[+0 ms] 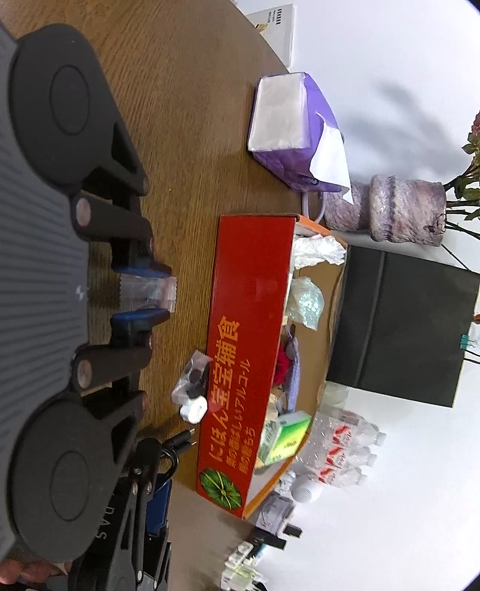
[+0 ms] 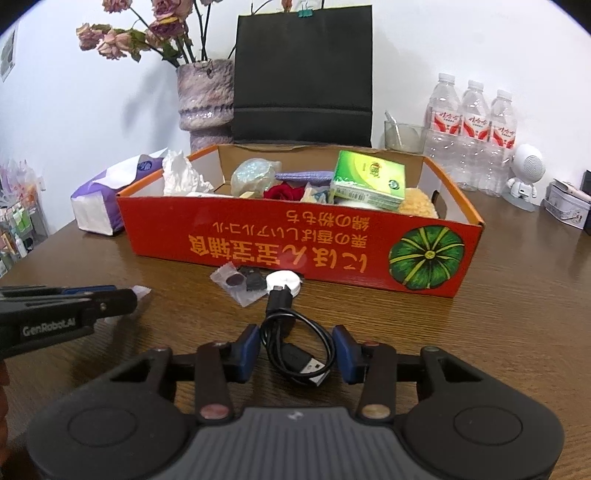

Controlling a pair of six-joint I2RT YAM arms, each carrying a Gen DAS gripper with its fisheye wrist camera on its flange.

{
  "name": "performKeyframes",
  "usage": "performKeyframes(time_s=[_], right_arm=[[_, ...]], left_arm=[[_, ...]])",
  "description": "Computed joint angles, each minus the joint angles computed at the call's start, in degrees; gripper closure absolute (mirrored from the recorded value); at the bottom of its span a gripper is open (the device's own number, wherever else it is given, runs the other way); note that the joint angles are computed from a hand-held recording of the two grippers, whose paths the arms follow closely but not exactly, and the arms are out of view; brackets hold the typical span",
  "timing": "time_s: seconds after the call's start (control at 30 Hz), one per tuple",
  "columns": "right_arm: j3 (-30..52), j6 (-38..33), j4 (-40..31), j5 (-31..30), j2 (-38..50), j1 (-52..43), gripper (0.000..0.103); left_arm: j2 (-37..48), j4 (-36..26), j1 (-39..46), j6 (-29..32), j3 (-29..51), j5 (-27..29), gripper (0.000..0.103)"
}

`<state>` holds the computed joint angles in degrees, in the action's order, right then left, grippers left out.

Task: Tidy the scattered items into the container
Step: 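Grasp the black USB cable with the right gripper while the left gripper grasps the clear wrapper, then carry the cable and wrapper over the box and release both inside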

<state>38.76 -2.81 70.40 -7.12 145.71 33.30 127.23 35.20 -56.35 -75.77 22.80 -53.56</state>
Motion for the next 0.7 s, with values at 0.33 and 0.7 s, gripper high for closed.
performKeyframes(time_s=[0.33,0.7], right_arm=[[-6.2,1.0,7.8,-4.2,-4.2,-3.3,0.061],[-1.8,0.2,1.6,-4.6,-12.0,-5.4,0.061]], left_arm=[[-7.9,3.1,-1.9,6.2,-3.8,-3.9,0.085],[-17.0,18.9,9.2,30.2,-7.0,-2.8,0.084]])
